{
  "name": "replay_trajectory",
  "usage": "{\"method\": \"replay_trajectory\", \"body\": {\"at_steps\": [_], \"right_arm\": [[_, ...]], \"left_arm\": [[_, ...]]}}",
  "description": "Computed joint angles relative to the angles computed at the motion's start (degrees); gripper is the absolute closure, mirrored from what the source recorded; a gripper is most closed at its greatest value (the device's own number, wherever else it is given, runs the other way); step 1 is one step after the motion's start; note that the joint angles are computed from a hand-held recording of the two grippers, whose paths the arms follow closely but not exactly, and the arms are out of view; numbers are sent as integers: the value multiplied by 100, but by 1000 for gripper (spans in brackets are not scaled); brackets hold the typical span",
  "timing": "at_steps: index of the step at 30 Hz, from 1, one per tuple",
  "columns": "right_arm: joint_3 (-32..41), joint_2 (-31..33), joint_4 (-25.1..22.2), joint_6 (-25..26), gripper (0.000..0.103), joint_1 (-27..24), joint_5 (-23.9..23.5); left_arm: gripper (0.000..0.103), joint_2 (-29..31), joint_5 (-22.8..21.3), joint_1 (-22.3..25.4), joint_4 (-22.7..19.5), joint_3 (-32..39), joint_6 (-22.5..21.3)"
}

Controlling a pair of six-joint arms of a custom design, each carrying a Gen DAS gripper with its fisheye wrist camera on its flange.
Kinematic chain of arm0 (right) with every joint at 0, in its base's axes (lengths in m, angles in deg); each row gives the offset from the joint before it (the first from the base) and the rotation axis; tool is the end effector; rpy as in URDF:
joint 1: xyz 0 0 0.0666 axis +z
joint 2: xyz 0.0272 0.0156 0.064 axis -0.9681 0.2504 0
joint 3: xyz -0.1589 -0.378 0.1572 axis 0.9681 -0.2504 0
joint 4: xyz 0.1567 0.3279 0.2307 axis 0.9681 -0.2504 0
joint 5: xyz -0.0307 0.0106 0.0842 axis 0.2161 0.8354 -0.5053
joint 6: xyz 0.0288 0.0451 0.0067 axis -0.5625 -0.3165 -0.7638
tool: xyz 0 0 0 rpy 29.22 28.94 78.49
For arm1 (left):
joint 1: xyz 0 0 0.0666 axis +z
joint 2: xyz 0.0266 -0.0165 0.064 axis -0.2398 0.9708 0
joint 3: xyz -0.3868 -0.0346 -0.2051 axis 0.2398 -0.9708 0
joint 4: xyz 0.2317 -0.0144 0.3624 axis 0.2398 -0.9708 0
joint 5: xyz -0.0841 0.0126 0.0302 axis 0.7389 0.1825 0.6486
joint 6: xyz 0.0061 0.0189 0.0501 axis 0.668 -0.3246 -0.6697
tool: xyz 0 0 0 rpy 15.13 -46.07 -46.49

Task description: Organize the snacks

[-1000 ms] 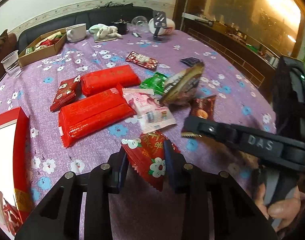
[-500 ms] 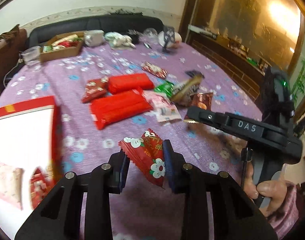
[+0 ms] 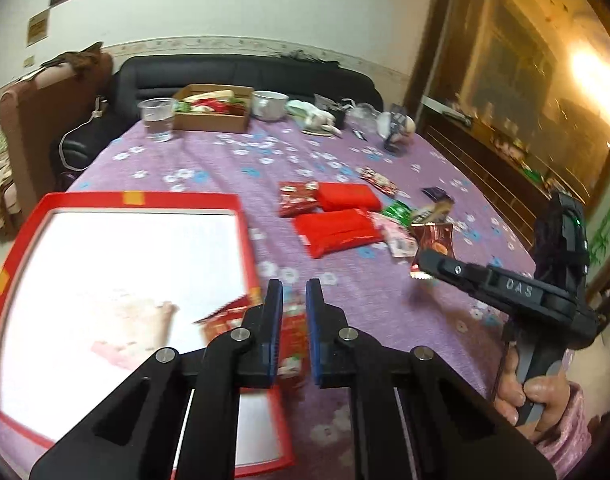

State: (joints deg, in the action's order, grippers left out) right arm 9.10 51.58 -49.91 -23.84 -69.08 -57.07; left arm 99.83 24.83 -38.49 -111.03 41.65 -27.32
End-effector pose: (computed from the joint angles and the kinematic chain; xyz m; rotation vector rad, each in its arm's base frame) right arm 0.3956 0.0616 0.4185 0.0787 2.1883 0.8818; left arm 0.3601 -0.1630 0.4779 0.1377 2.2605 -0.3105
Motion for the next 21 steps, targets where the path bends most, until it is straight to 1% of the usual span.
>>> {"method": "replay_trajectory", "body": {"at_steps": [3,4,5,6,7,8,10,11,12,15,17,18,20,21], "right_arm": [[92,41,-82,88,89,343,148],[126,64,-113,112,89,474,207],[175,101,-163,159,89,611,280],[187,110,-174,171,89,700,324],[187,116,-171,178,89,760,351],[190,123,-172,188,89,830,402],[166,93,-195,212,89,880,475],[150,72,-207,210,89,871,506],[131,42,-221,205,89,841,499],[49,-73,-254,247,89,700,533],[10,-112,-272,297,88,574,541],[-29,-122,-263,259,88,471,455],[-57,-101,-289,239,86,341,374],[-49,-82,-380,242,85,281,395]], "left_arm": [[94,-152,54,193,18,-126,27],[94,-169,144,258,-20,-142,28],[94,-149,364,316,-100,-123,-43],[94,-141,458,331,-153,-112,-90],[94,-146,398,286,-177,-115,-117],[92,-125,379,232,-175,-107,-185],[83,-18,414,118,-282,-39,-413],[71,63,366,41,-349,6,-535],[64,165,303,-37,-432,60,-677],[64,393,96,-249,-536,161,-976],[64,488,72,-344,-536,197,-1009],[64,501,64,-377,-525,196,-1040],[64,528,-151,-477,-495,189,-1169],[64,554,-214,-508,-518,201,-1231]]}}
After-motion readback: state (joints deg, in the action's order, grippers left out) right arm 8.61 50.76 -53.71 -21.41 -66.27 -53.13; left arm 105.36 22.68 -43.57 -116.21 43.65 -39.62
